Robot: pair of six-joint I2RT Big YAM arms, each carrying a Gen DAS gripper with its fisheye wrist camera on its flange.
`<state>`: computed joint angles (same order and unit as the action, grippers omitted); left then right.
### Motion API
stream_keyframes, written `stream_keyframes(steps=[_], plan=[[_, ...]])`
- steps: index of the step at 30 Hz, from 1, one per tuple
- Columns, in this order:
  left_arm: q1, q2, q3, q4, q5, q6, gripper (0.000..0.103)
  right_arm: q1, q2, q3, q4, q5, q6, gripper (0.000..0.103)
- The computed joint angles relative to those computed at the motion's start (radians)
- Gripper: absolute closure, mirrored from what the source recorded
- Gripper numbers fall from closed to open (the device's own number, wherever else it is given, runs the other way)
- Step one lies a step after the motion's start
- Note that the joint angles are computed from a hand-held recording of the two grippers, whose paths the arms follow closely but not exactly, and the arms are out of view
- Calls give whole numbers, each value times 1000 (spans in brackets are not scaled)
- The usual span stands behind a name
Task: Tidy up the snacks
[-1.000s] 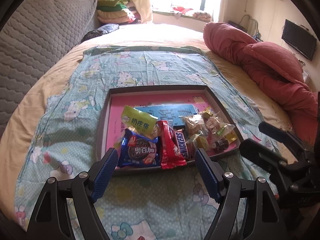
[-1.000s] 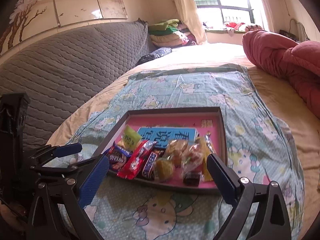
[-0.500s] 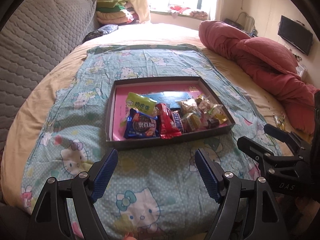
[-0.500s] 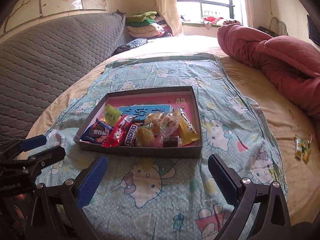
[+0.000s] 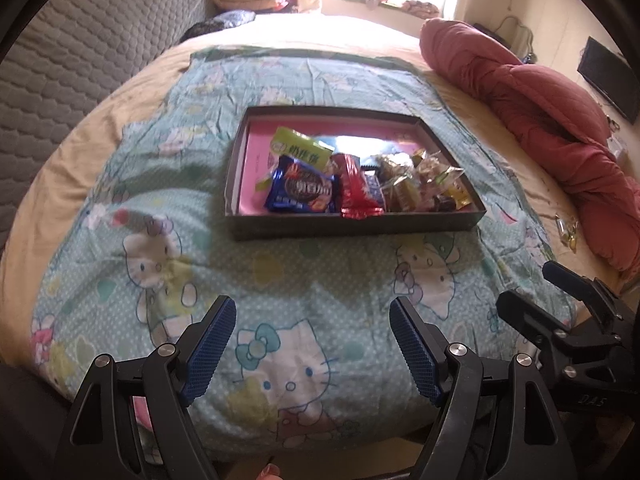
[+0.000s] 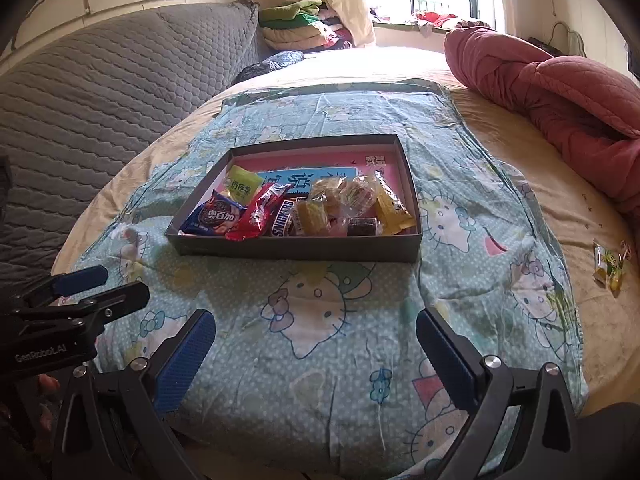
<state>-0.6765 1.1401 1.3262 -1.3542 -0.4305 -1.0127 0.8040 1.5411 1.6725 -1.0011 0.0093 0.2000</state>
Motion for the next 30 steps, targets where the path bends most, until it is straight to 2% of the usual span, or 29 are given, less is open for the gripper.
stream_keyframes(steps=[16, 30], plan=[[12, 11, -26, 19, 28, 21, 23, -26, 15, -7, -1, -29, 45, 2], [13, 14, -21, 16, 21, 27, 23, -21, 21, -5, -4, -20, 29, 2]])
